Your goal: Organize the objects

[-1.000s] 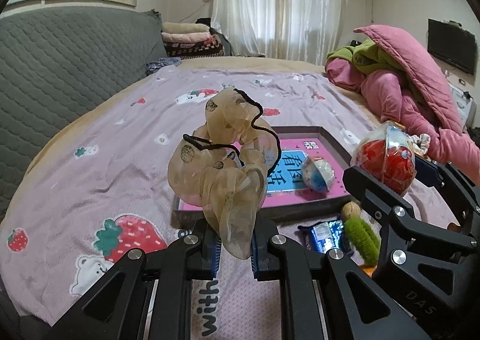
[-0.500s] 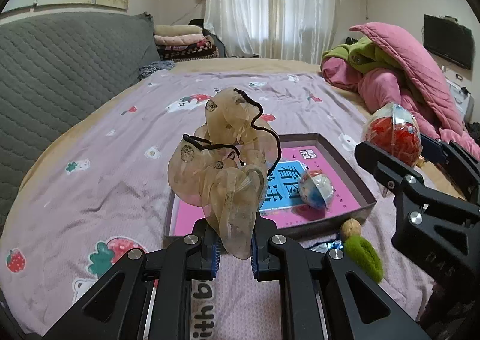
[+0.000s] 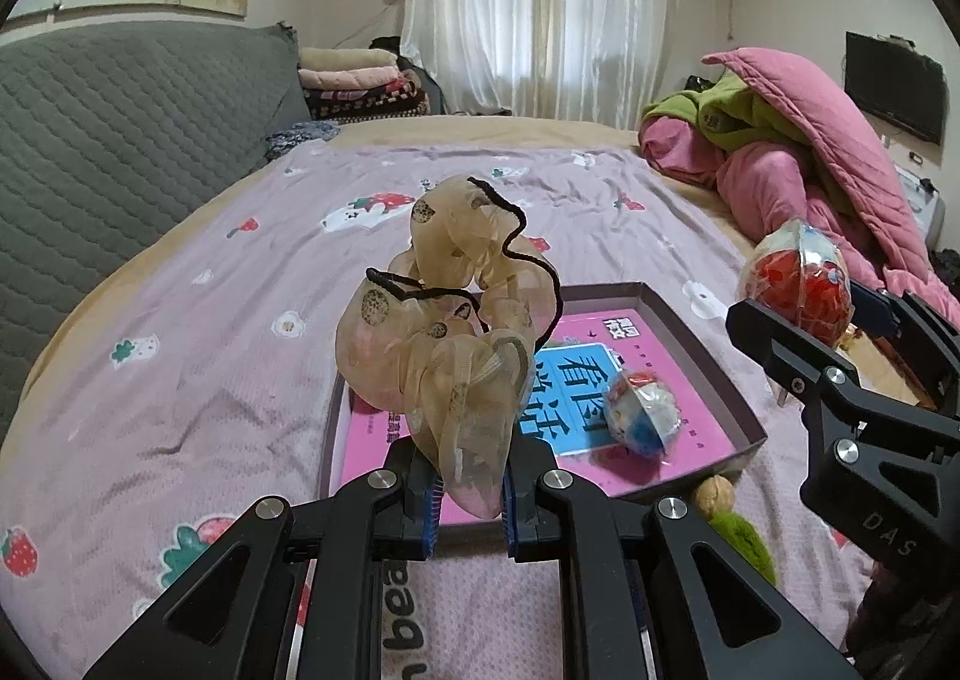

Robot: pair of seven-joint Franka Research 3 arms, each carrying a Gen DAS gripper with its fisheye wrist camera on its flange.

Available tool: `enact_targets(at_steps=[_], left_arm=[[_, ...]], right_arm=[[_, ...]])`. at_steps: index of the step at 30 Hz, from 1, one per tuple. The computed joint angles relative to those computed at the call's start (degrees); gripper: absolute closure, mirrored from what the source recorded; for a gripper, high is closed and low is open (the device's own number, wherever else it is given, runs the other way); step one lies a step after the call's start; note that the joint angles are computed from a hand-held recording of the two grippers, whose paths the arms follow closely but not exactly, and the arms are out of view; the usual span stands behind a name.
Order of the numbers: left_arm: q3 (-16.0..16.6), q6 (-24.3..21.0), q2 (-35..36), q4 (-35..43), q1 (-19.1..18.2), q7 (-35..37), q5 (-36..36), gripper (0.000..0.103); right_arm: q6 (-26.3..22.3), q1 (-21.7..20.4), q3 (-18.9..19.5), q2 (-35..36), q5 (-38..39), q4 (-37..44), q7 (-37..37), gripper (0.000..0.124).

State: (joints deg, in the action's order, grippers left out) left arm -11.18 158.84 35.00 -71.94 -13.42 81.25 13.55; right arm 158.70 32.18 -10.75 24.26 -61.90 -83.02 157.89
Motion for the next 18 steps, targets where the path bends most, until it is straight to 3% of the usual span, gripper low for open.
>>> enact_targets(at_steps=[18], left_arm=[[-0.13, -12.75, 14.3, 21.95, -1.05, 7.13, -3.64, 0.088]], right_arm=[[-0.16, -0.95, -0.13, 12.58, 21.5, 14.7, -22.77, 0.06]])
